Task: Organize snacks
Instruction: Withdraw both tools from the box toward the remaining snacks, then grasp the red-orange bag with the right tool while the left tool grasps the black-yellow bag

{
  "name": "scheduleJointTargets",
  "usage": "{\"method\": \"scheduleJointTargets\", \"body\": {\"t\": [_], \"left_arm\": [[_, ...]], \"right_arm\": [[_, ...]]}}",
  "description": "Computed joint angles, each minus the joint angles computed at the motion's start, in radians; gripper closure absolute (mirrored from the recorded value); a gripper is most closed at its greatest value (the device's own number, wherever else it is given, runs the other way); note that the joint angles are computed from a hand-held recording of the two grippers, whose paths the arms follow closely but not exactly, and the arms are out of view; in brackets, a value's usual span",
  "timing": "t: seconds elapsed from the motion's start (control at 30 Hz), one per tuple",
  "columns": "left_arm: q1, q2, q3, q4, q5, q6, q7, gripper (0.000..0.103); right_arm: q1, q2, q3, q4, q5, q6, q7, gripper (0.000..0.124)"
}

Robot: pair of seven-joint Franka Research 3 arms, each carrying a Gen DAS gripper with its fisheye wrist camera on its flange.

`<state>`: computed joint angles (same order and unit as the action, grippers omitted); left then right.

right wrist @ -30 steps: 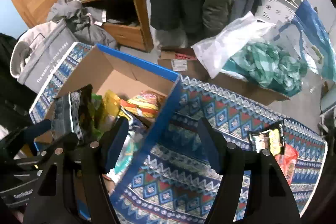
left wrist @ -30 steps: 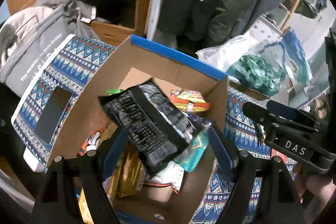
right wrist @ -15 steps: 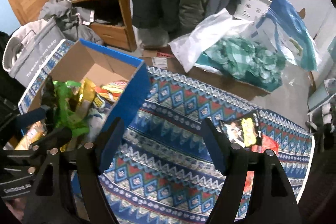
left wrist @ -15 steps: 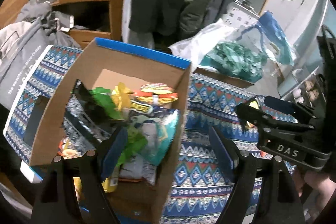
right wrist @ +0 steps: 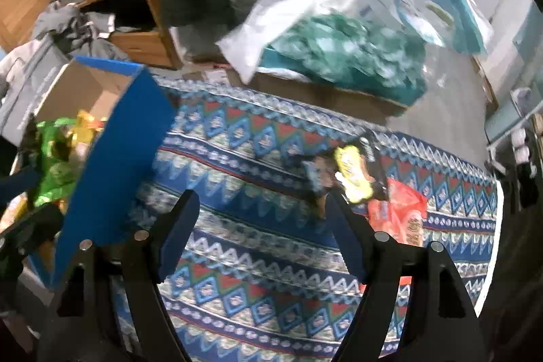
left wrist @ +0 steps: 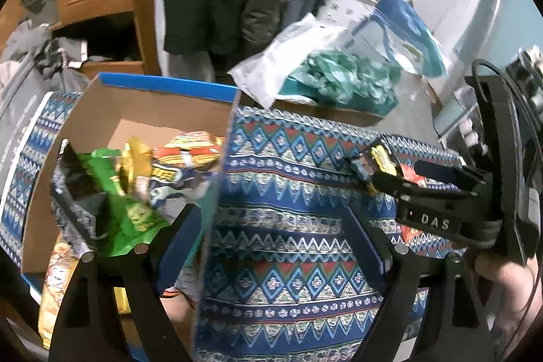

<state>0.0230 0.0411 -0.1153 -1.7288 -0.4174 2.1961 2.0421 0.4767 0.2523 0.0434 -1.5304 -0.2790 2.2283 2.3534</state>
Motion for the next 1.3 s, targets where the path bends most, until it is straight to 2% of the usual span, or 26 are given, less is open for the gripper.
{"method": "scheduleJointTargets", "body": {"t": [0.17, 0.37, 0.63, 0.8, 1.0, 1.23, 1.3], "left_arm": [[-0.022, 0.005, -0.017, -0.001, 0.012, 0.0, -0.005, 0.017], [-0.044, 0.042, -0.038, 0.036, -0.004, -0.045, -0.016, 0.017], [-0.094, 0.09, -0.078, 0.059, 0.095, 0.016, 0.017, 0.017], [-0.118, 0.148, -0.1, 0.108, 0.145, 0.002, 0.034, 0.017], [-0.138, 0.191, -0.125, 0.117, 0.186, 0.055, 0.065, 0.017], [-0.161, 0.246, -0.142, 0.153, 0.246, 0.079, 0.096, 0.017], [-0.164, 0.271, -0.145, 0.18, 0.253, 0.065, 0.091, 0.017]], "right_arm": [[-0.034, -0.057, -0.008, -0.106, 0.022, 0.028, 0.026, 0.048], [-0.099, -0.141, -0.004, -0.252, 0.086, 0.073, 0.023, 0.048], [-0.174, -0.193, -0.003, -0.374, 0.161, 0.059, -0.045, 0.047], [-0.202, -0.193, -0.003, -0.418, 0.201, 0.083, -0.095, 0.047], [-0.219, -0.181, -0.008, -0.454, 0.247, 0.124, -0.096, 0.047], [-0.226, -0.16, -0.011, -0.486, 0.302, 0.178, -0.096, 0.046], [-0.216, -0.151, -0.013, -0.474, 0.255, 0.174, -0.061, 0.045]]}}
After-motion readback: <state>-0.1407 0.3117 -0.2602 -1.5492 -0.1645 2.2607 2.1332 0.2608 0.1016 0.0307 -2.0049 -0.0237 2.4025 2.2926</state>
